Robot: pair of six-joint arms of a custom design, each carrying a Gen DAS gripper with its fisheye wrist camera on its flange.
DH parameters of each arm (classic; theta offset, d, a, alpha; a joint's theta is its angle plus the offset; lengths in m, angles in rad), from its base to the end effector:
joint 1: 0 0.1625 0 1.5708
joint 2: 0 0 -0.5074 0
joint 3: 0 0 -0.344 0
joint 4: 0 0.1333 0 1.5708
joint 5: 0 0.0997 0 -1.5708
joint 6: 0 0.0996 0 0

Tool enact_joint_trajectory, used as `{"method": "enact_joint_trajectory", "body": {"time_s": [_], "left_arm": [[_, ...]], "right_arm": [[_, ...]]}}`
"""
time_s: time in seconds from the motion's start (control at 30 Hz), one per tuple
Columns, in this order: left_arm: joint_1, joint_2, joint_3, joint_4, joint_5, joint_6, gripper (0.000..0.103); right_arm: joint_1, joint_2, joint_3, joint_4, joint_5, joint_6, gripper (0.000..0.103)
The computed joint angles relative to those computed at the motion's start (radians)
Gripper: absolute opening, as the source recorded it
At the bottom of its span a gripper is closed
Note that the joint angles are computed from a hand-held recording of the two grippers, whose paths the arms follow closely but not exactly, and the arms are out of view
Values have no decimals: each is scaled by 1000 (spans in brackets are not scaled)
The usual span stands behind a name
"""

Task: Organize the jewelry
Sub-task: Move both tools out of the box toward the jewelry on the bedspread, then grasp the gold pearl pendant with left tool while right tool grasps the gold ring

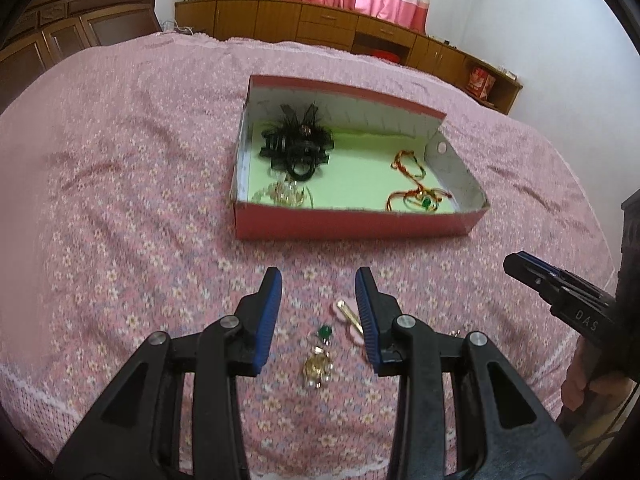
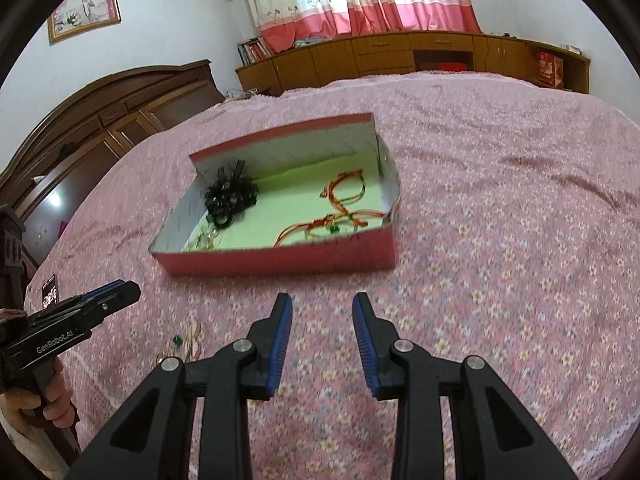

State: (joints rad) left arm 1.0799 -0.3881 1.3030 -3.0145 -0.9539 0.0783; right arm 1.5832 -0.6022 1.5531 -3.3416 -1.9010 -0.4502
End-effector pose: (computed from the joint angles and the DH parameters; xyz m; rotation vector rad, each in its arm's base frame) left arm -0.2118 -0.8013 0.0620 0.4994 2.4822 -0.8331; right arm 0.1104 -0.7536 0.1785 0.3946 -2.4607 0.9645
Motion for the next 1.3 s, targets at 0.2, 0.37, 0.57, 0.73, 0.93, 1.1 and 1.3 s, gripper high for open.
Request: {"method": "enact_joint_trajectory", "body": {"time_s": [0.2,0.37,0.57,0.73,0.93,1.1,1.3], "left_arm": [[-1,-15,39,20,-3,-20,30],[0,-22,65,39,-14,-40,30],[6,-27,82,68,-26,-70,30],[9,-25,84,107,-23,-93,29],[18,-13,69,143,-32,-121,29],[24,6,52,137,-33,-111,29],[25,28,31,126,-6,-78,13]], "right_arm": [[-3,-13,31,28,3,33,34],[-4,-18,56,30,3,46,34],[-3,-21,71,50,2,58,34],[-2,-20,76,77,3,63,34],[-1,-17,74,106,-1,64,34],[0,-14,73,120,-2,62,34],[2,-10,66,142,-5,61,34]]}}
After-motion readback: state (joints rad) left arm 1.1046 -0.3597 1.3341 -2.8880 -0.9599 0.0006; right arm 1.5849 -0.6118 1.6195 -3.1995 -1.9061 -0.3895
